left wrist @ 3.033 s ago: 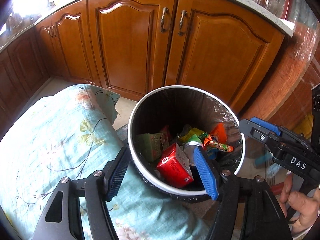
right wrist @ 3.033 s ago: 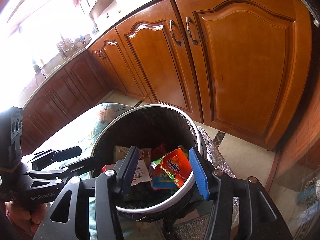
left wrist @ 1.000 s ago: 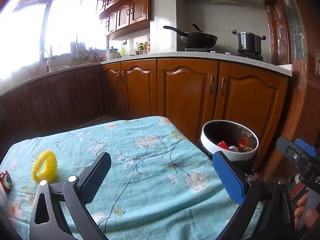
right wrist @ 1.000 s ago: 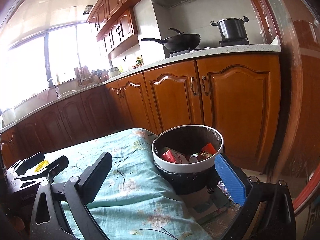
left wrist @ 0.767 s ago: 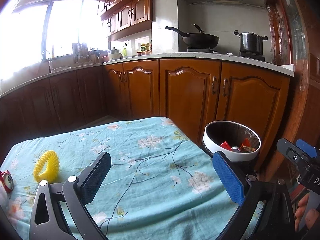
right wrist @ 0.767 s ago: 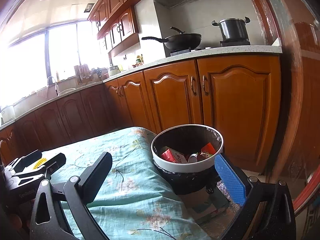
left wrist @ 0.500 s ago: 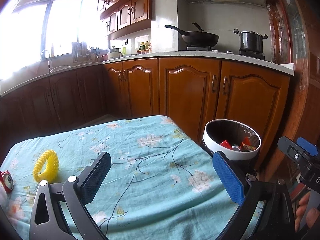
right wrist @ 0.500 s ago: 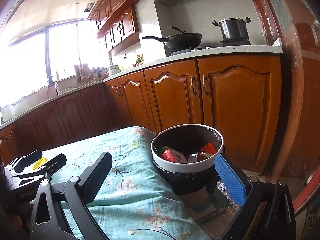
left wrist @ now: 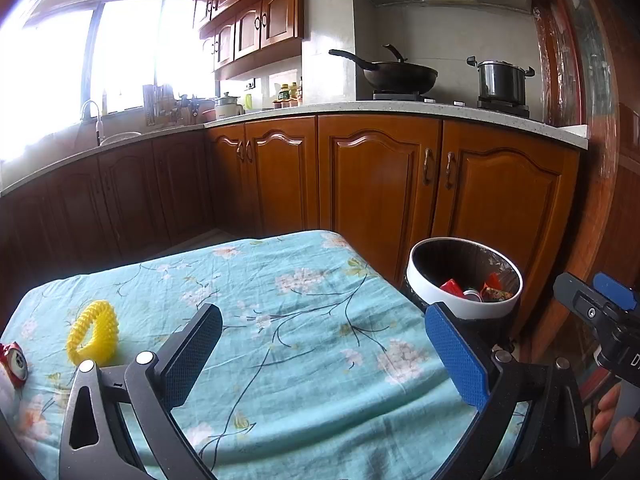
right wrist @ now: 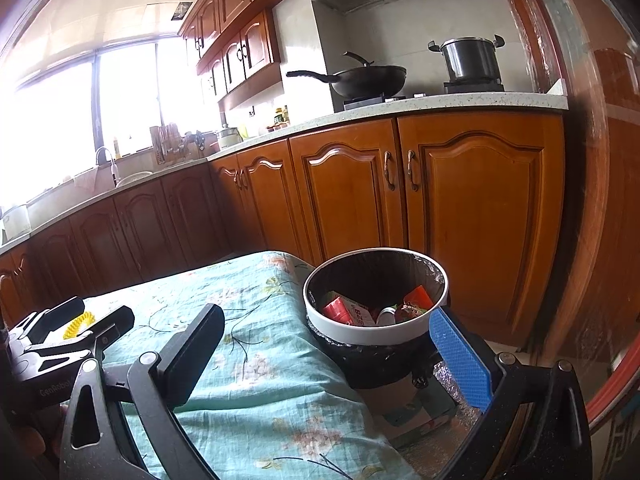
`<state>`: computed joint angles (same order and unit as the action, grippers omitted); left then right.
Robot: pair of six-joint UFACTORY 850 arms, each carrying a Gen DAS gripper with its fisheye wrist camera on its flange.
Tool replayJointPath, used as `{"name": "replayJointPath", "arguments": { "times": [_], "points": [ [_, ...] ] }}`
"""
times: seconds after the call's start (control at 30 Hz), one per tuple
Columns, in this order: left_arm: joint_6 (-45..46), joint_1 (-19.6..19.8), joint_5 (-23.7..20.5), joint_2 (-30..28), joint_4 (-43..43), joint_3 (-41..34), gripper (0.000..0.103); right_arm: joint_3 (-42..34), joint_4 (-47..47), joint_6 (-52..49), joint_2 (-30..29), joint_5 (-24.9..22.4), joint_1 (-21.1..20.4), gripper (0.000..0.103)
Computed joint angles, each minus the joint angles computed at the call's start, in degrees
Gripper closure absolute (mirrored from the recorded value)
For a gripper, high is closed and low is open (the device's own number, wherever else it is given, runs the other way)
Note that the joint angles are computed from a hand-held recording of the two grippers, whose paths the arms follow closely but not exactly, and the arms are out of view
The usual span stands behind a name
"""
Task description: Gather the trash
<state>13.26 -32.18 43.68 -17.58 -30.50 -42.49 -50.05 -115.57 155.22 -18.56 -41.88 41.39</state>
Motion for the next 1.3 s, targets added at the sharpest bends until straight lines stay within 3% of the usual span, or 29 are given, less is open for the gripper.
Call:
{"name": "replayJointPath", "arguments": {
  "times": [0.5, 1.3],
  "points": [
    [-0.32, 0.1, 1.71, 0.08, 0.46, 0.64, 0.001, 0.04, -0.38, -0.14, 0.24, 0.21, 0.17, 0.0],
    [-0.93, 0.88, 0.75, 0.14, 2.35, 0.49, 0.001, -0.37, -0.28, -0.44, 0.25, 0.11, 0.76, 0.0]
  ]
}}
